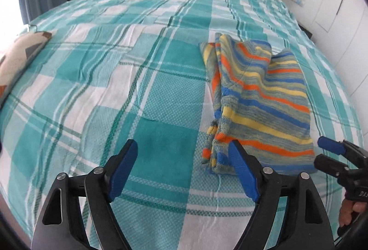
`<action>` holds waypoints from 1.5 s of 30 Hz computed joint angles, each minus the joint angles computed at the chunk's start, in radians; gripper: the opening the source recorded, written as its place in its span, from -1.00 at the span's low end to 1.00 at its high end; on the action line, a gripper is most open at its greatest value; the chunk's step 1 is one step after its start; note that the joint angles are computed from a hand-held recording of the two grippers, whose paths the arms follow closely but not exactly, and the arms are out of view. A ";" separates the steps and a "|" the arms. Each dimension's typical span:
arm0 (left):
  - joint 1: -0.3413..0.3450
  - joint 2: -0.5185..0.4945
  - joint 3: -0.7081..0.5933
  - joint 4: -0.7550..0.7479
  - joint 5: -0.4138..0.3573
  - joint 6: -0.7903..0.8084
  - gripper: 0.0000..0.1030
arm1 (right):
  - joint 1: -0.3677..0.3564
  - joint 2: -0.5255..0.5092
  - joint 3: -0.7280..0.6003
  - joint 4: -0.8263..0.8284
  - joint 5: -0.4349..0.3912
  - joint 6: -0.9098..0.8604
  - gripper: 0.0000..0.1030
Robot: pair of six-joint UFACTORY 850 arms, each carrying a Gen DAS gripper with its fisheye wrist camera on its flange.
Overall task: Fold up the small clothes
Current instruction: 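Grasp the end of the narrowed sweater with both grippers, then lift the end and fold it over onto the sweater, then release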
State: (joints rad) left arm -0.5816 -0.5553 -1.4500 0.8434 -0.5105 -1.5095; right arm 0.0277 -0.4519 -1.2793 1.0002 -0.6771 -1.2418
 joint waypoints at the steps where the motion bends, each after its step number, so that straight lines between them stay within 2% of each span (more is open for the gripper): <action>1: -0.004 0.004 -0.001 0.006 -0.015 0.004 0.68 | -0.011 0.025 0.030 0.063 0.003 -0.043 0.42; 2: -0.007 0.005 -0.005 0.003 -0.031 0.016 0.69 | -0.020 0.051 0.062 0.106 0.014 -0.075 0.49; 5: -0.009 -0.001 -0.023 -0.017 -0.068 0.042 0.69 | -0.035 0.082 0.104 0.132 0.046 -0.078 0.50; 11: -0.009 -0.017 -0.054 -0.026 -0.120 0.087 0.69 | -0.059 0.087 0.119 0.092 0.051 0.030 0.50; 14: -0.002 -0.018 -0.059 -0.042 -0.105 0.116 0.70 | -0.057 0.090 0.123 0.072 0.068 0.041 0.50; 15: 0.013 -0.014 -0.055 -0.091 -0.058 0.164 0.71 | -0.058 0.089 0.124 0.068 0.069 0.040 0.50; 18: 0.084 0.019 -0.006 -0.391 0.240 0.410 0.81 | -0.060 0.078 0.109 0.072 0.066 0.035 0.50; 19: 0.102 0.010 -0.009 -0.495 0.307 0.503 0.93 | -0.062 0.070 0.097 0.084 0.063 0.031 0.50; 20: 0.116 -0.014 -0.028 -0.600 0.333 0.608 0.97 | -0.064 0.057 0.078 0.098 0.055 0.032 0.50; 21: 0.127 -0.057 -0.075 -0.705 0.316 0.712 0.97 | -0.066 0.039 0.053 0.112 0.043 0.040 0.50; 24: 0.162 -0.189 -0.256 -0.931 0.160 1.015 0.94 | -0.063 -0.058 -0.068 0.131 -0.005 0.112 0.59; 25: 0.168 -0.231 -0.310 -0.965 0.121 1.069 0.94 | -0.058 -0.098 -0.116 0.124 -0.013 0.160 0.59; 27: 0.169 -0.284 -0.385 -0.967 0.090 1.119 0.94 | -0.052 -0.201 -0.231 0.116 -0.085 0.270 0.56; 28: 0.169 -0.305 -0.417 -0.993 0.081 1.161 0.85 | -0.045 -0.248 -0.282 0.118 -0.119 0.314 0.45; 29: 0.169 -0.326 -0.451 -1.038 0.067 1.211 0.32 | -0.034 -0.288 -0.327 0.116 -0.147 0.340 0.19; 30: 0.170 -0.349 -0.490 -1.089 0.041 1.256 -0.14 | -0.016 -0.312 -0.357 0.099 -0.150 0.355 0.04; 31: 0.170 -0.381 -0.548 -1.112 -0.006 1.260 -0.65 | 0.010 -0.313 -0.365 0.059 -0.111 0.368 -0.13; 32: 0.167 -0.389 -0.565 -1.093 -0.017 1.228 -0.67 | 0.039 -0.297 -0.357 0.000 -0.045 0.380 -0.32; 34: 0.149 -0.370 -0.559 -0.991 -0.001 1.143 -0.69 | 0.081 -0.250 -0.325 -0.102 0.067 0.392 -0.47; 37: 0.127 -0.292 -0.483 -0.939 0.088 1.123 -0.69 | 0.085 -0.155 -0.250 -0.035 0.141 0.267 -0.56; 39: 0.113 -0.254 -0.466 -0.911 0.119 1.103 -0.69 | 0.072 -0.098 -0.218 0.049 0.144 0.176 -0.56; 41: 0.097 -0.252 -0.496 -0.841 0.108 1.049 -0.63 | 0.052 -0.069 -0.222 0.089 0.119 0.146 -0.56; 42: 0.091 -0.266 -0.527 -0.807 0.083 1.022 -0.52 | 0.042 -0.063 -0.230 0.090 0.111 0.152 -0.56; 43: 0.082 -0.295 -0.576 -0.743 0.035 0.962 -0.24 | 0.032 -0.066 -0.243 0.075 0.102 0.176 -0.54; 44: 0.069 -0.326 -0.622 -0.641 -0.024 0.876 0.17 | 0.023 -0.072 -0.255 0.041 0.097 0.218 -0.44; 45: 0.056 -0.337 -0.631 -0.536 -0.070 0.787 0.30 | 0.013 -0.089 -0.276 -0.024 0.091 0.284 -0.30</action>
State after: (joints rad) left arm -0.5258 -0.8922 -2.0813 0.3075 -0.5809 -0.7229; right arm 0.0405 -0.5405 -1.5552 0.9765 -0.5865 -0.9580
